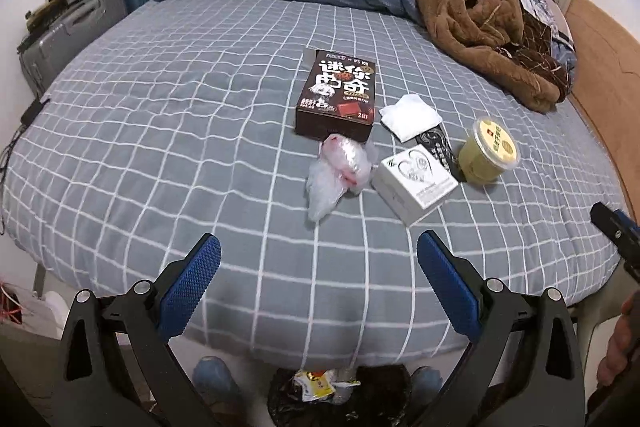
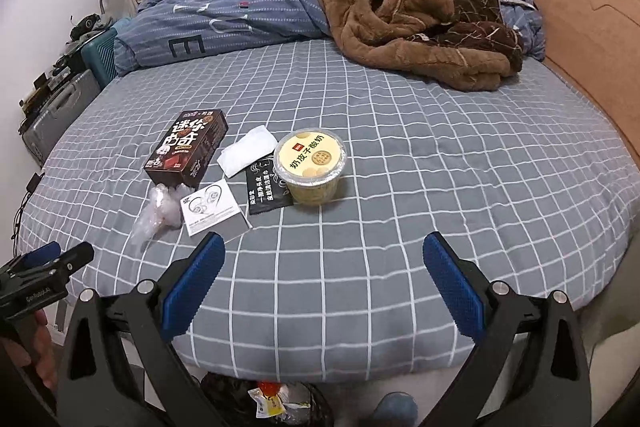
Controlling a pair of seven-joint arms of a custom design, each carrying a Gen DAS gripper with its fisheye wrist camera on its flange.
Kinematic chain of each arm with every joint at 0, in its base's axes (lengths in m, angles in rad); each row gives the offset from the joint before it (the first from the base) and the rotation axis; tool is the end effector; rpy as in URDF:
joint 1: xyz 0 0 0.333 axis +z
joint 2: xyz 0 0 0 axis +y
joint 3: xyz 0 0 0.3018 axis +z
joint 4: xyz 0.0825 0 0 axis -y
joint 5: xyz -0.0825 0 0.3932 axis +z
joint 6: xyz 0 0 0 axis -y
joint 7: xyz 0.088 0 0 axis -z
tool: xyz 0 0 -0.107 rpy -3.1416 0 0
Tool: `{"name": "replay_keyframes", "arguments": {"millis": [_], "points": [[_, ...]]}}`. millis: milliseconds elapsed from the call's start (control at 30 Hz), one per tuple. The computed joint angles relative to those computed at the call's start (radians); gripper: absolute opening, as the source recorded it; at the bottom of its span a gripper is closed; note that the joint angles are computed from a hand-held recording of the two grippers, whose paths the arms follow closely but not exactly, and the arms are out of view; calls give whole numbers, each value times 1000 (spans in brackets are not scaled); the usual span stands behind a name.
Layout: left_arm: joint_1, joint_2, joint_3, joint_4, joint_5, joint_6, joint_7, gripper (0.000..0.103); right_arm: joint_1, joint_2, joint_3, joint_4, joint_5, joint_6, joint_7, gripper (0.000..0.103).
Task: Collect trash
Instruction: 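Grasp the clear plastic bag with the left tool while the right tool grasps the yogurt cup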
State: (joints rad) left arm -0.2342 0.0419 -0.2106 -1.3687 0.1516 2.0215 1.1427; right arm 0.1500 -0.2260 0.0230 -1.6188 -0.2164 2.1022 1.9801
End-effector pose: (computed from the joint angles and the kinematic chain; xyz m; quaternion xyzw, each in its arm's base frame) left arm 0.5497 -0.2483 0.7392 -0.6601 0.6848 -0.2580 0.1692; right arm 0.5151 0.0816 0.7737 -0.5921 0.7200 -0.2595 0.2522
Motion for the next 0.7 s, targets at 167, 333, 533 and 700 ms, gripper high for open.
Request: {"name": "replay_keyframes", "arguments": {"millis": [167, 333, 533, 700], "points": [[-18, 103, 5, 118, 25, -57, 0, 96, -5, 64, -15, 39, 20, 13, -39, 95], [-35, 199, 28, 227, 17, -85, -12, 96, -13, 148, -26, 106, 48, 20, -77, 95], [-63, 324, 55, 384, 26, -131, 1, 96, -25, 249, -33, 188, 77, 25, -116, 95], [-98, 437, 80, 539, 50, -177, 39, 96, -31, 319, -33, 256, 98, 23, -150, 95]]}}
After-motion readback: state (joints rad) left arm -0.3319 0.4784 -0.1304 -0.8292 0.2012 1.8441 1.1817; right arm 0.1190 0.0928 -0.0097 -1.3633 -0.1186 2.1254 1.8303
